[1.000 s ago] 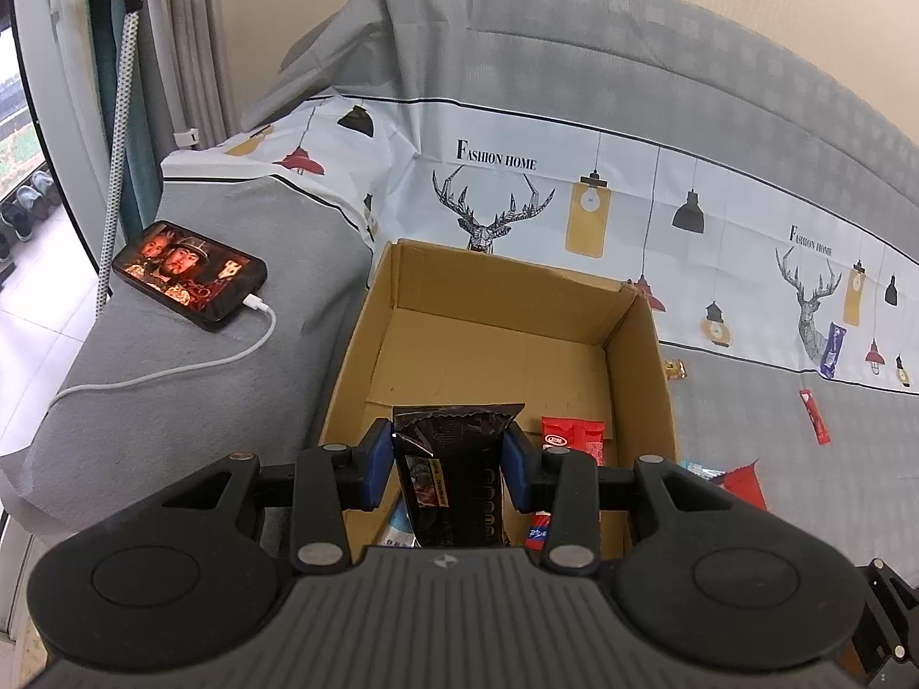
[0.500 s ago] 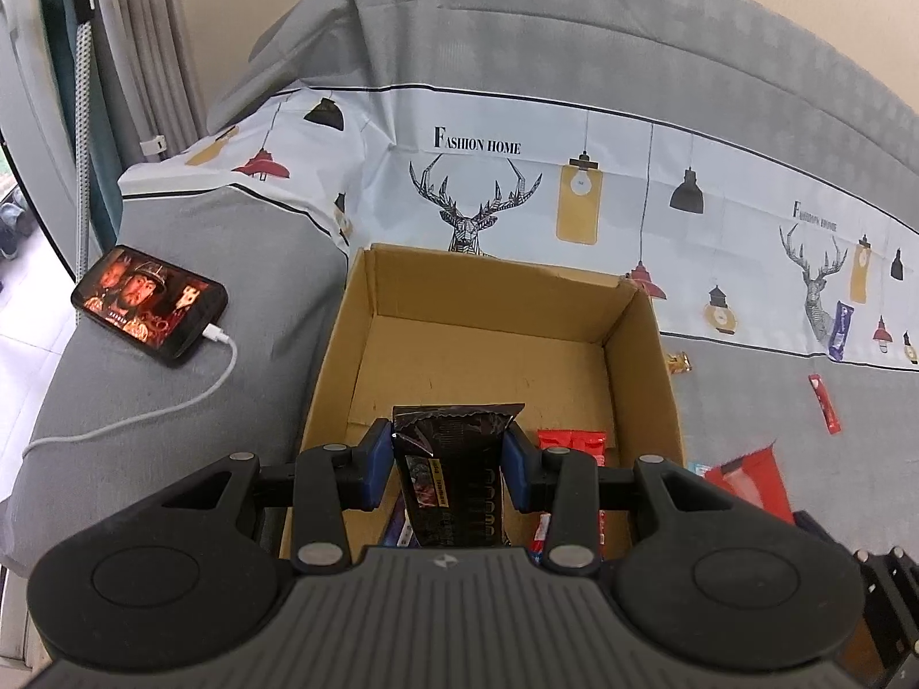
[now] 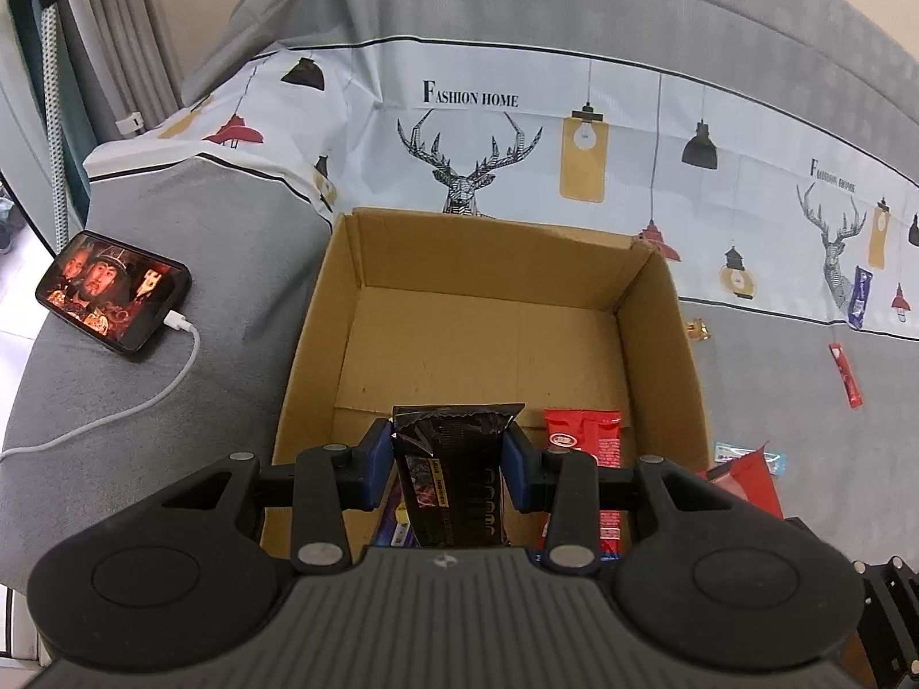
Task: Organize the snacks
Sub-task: 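Carry the chocolate bar and red packet over the box and lower them, then open both tools to drop the chocolate bar and red packet into the box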
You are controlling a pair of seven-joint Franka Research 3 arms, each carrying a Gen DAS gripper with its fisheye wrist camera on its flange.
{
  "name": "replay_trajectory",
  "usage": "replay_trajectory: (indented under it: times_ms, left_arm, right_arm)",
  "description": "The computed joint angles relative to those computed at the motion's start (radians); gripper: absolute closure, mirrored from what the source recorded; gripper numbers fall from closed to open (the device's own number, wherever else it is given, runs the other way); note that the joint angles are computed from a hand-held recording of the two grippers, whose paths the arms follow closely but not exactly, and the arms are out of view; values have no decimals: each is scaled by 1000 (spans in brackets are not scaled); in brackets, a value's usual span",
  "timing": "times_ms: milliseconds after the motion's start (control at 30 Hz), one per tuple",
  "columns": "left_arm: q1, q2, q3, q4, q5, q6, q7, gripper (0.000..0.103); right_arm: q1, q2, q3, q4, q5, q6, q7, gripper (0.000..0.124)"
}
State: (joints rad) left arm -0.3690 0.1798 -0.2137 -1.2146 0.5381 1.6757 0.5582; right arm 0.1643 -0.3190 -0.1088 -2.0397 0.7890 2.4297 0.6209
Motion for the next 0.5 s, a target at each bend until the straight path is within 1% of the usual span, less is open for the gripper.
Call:
replay_trajectory:
  times_ms: [333, 500]
  left_arm:
    - [38, -24, 4, -83, -52, 30, -12, 59]
    - [48, -27, 4, -109, -57, 33, -18, 59]
  right_arm:
    - [0, 71, 26, 32, -29, -14, 32, 79]
    - [0, 105, 43, 43, -45, -2, 41, 79]
